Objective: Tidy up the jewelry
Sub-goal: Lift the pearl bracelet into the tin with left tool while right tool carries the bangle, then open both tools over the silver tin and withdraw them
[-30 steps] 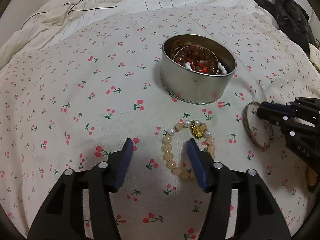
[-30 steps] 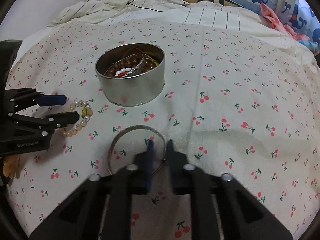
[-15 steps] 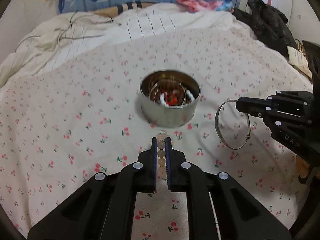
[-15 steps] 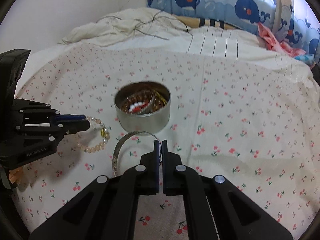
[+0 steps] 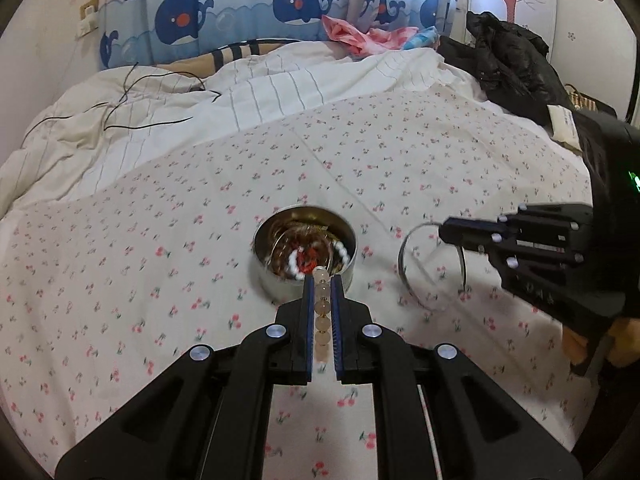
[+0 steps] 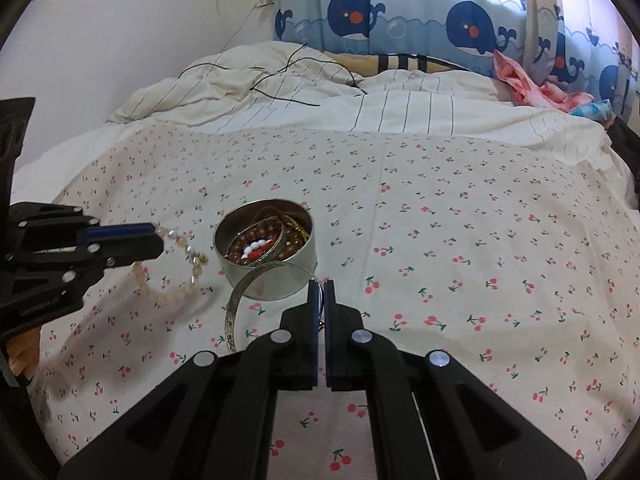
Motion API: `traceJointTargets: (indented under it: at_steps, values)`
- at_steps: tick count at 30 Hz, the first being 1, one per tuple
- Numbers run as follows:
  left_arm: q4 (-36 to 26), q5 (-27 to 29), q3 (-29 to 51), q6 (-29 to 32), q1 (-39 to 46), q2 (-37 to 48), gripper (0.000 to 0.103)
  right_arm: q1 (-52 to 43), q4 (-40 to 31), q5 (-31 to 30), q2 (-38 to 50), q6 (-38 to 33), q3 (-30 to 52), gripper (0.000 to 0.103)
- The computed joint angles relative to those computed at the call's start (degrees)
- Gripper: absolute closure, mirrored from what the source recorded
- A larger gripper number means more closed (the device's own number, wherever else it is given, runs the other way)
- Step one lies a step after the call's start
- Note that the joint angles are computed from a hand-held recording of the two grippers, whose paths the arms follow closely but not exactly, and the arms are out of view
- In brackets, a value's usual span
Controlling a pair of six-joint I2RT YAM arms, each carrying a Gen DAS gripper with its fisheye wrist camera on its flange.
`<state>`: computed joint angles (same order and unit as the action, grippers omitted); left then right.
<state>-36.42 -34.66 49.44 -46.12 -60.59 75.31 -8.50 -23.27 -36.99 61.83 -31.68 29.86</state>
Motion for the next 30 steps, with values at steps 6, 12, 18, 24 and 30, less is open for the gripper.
traceJointTargets:
  at_steps: [6, 12, 18, 24, 30]
  values:
    - [6.0, 4.6, 2.8, 6.9, 6.7, 3.0, 0.096, -0.7, -0.1, -0.6, 0.7, 0.2, 0.7, 0.100]
    - [13.9, 11.1, 3.1, 10.3, 13.9, 8.0, 0.096, -1.2, -0.4, -1.0, 0.9, -0.4, 0.8, 0.100]
    - [14.2, 15.5, 3.2, 9.5, 19.2, 16.3, 0.096, -1.0, -0.1, -0.7, 1.4, -0.1, 0.9, 0.100]
    - [12.2, 8.1, -0.6, 6.2, 15.6, 10.9, 0.057, 0.7, 1.8, 0.5, 1.2, 1.6, -0.3, 0.100]
    - [2.5, -0.5, -6.3, -5.2, 8.7, -3.2, 0.029, 6.8, 7.9, 2.2, 2.5, 10.5, -0.2, 0.100]
